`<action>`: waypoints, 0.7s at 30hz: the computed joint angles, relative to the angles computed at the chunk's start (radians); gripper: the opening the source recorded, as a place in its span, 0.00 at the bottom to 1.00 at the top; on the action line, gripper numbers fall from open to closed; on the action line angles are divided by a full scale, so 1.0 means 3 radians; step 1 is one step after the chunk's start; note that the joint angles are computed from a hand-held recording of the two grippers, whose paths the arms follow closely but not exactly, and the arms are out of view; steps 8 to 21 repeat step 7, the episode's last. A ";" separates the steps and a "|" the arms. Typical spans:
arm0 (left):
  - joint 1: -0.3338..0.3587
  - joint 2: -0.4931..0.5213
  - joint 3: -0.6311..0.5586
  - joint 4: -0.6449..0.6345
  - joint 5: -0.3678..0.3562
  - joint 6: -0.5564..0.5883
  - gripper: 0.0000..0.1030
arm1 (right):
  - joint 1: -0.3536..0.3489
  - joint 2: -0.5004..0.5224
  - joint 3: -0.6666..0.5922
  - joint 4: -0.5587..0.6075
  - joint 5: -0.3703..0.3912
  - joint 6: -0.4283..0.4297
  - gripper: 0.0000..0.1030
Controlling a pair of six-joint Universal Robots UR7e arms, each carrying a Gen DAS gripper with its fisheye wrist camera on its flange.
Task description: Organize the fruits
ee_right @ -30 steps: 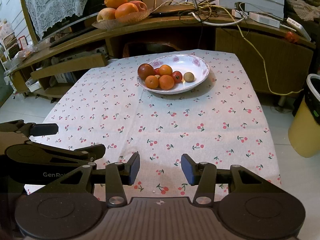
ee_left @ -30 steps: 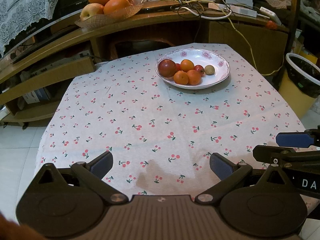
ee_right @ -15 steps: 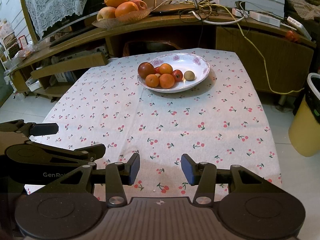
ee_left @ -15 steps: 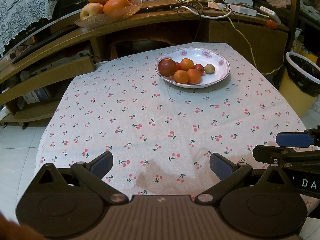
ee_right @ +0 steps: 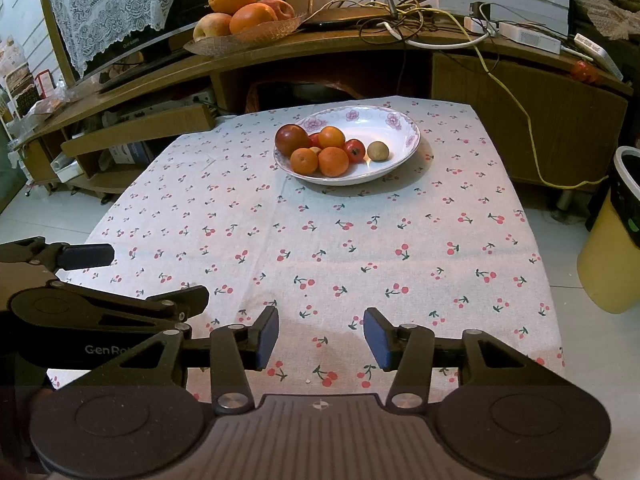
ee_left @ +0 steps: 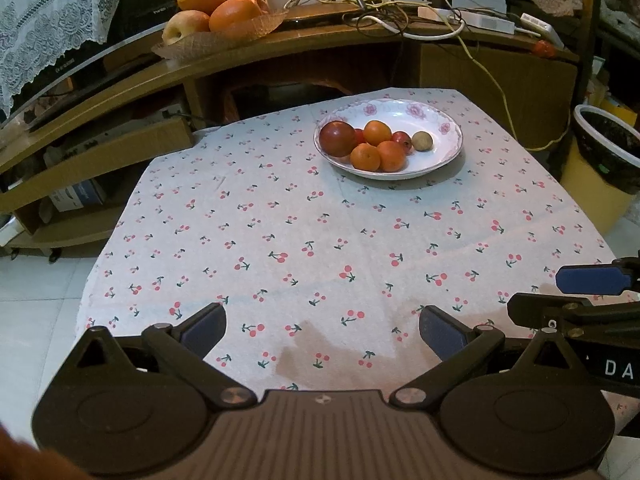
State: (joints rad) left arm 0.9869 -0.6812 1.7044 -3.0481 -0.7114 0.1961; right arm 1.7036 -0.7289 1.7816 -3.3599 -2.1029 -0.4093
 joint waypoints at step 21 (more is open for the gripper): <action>-0.0005 0.0004 0.0003 -0.0015 0.0014 0.0005 1.00 | -0.0001 -0.0001 -0.0010 0.0013 0.0000 0.0003 0.49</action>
